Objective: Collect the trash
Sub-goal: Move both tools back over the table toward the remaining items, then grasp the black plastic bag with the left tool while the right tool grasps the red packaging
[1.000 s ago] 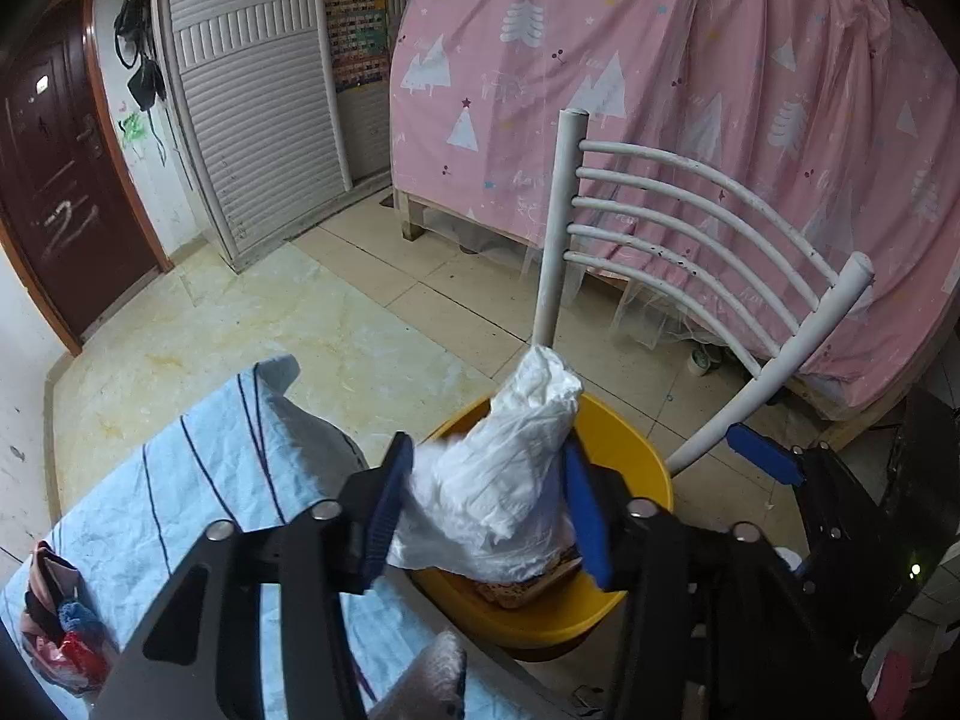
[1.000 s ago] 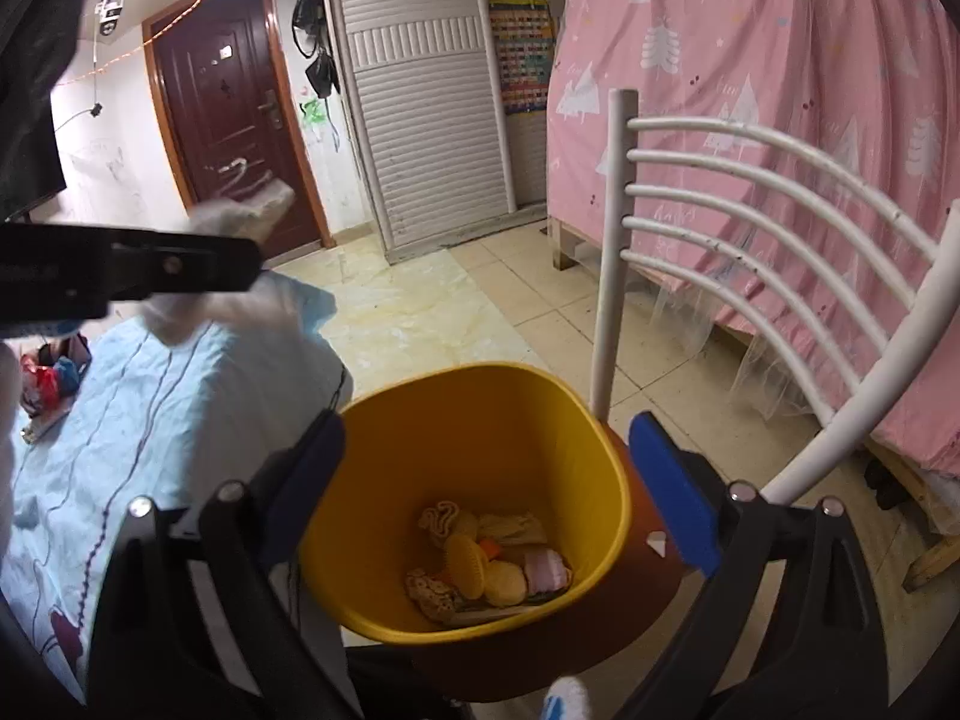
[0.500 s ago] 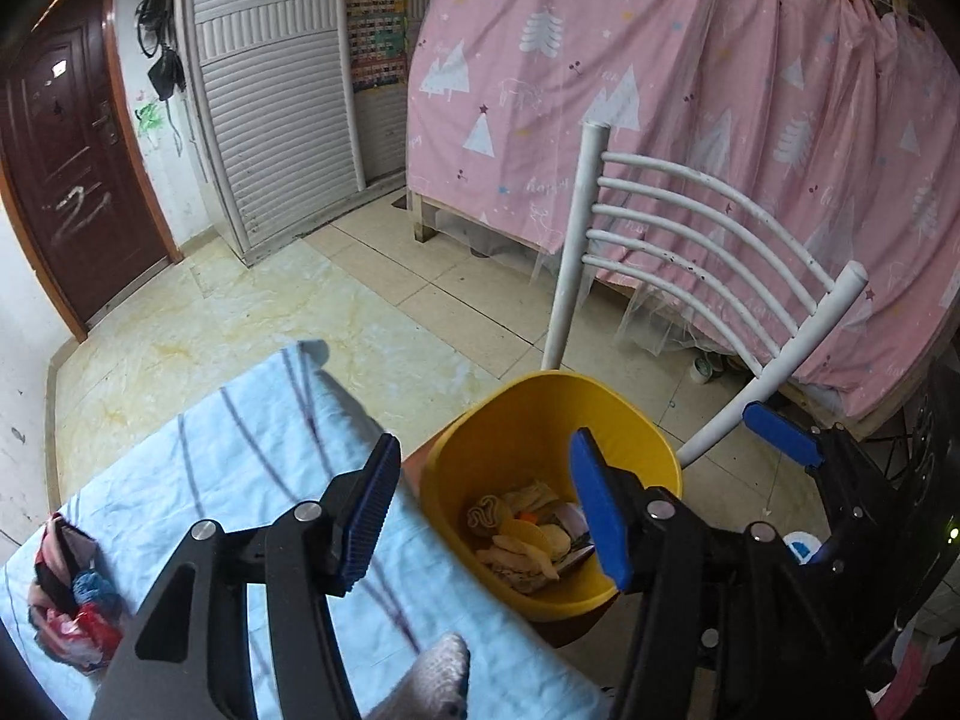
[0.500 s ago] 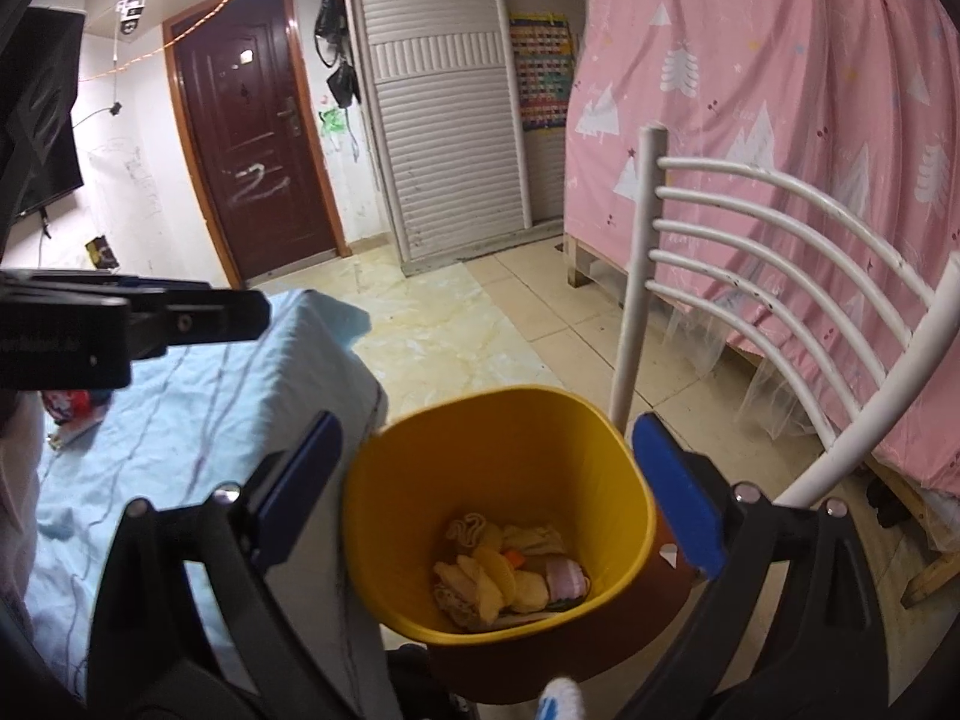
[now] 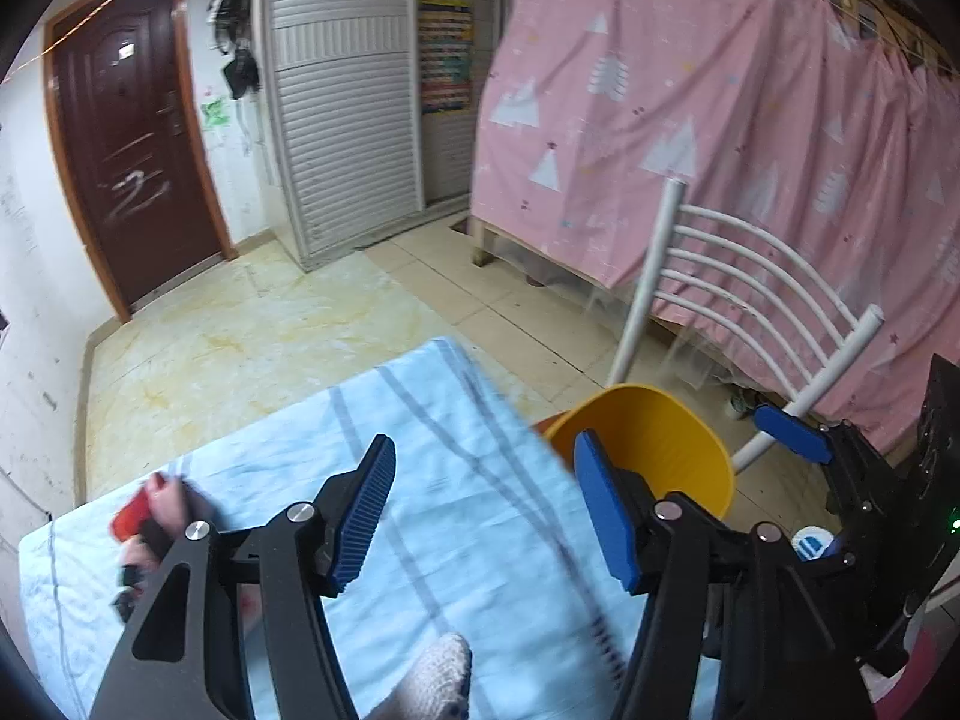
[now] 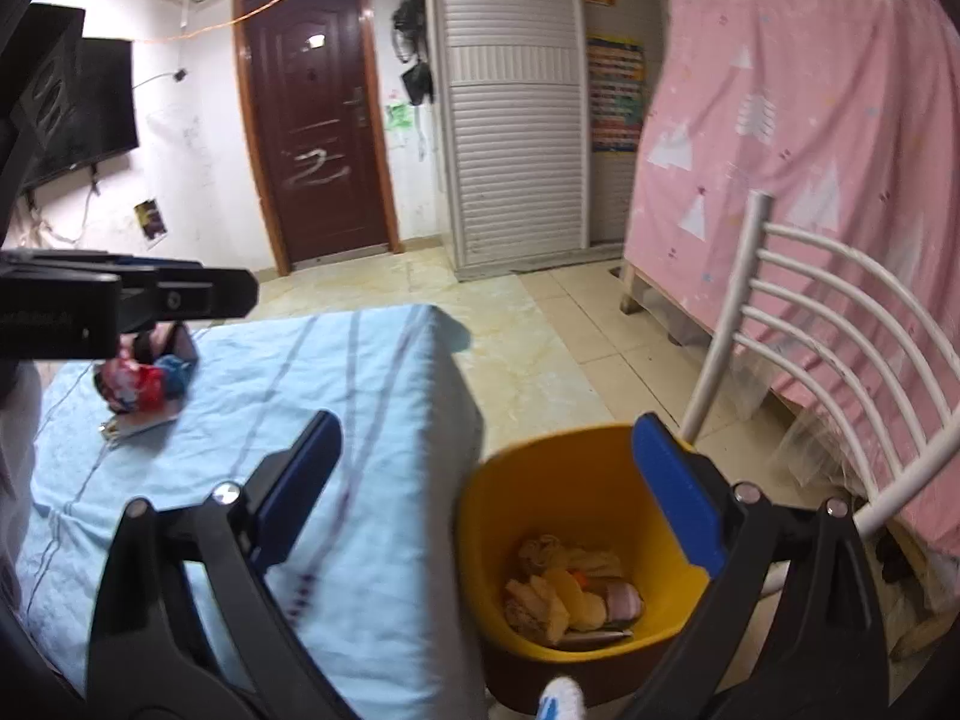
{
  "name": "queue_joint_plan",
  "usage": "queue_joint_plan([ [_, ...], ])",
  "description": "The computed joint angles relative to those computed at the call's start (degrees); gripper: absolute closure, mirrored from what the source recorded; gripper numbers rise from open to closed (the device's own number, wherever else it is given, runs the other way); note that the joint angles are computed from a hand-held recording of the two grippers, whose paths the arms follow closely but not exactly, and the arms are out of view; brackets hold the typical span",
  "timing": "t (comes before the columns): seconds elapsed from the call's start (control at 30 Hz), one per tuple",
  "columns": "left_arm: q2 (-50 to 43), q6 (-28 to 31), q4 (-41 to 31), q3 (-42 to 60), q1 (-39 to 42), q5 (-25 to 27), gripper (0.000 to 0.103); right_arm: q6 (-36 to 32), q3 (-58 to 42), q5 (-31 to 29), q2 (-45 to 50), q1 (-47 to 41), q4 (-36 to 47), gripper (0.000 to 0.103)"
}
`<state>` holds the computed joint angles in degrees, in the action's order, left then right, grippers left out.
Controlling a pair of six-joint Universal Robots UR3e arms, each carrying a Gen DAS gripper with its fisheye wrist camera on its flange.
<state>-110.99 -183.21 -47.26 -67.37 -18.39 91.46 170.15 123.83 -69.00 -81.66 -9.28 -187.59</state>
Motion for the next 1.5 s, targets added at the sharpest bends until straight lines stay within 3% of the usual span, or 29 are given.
queue_joint_plan([
  [0.43,19.08,4.44,5.0,-22.96,15.98,-6.1,0.046,1.8,-10.54,-7.52,4.2,14.71,4.98,0.009],
  [0.83,31.6,14.96,0.27,-35.23,35.02,-16.79,0.034,1.65,-23.53,-9.85,11.83,25.42,12.22,0.009],
  [1.13,33.98,23.65,-4.9,-39.88,43.24,-19.84,0.034,1.25,-33.8,-9.95,17.97,30.79,18.65,0.009],
  [1.4,32.53,24.98,-5.45,-41.94,47.68,-21.02,0.034,0.45,-42.21,-9.45,23.05,33.57,24.12,0.01],
  [1.5,32.61,25.74,-5.39,-42.41,48.71,-22.26,0.034,0.33,-45.55,-9.07,25.11,33.95,26.44,0.02],
])
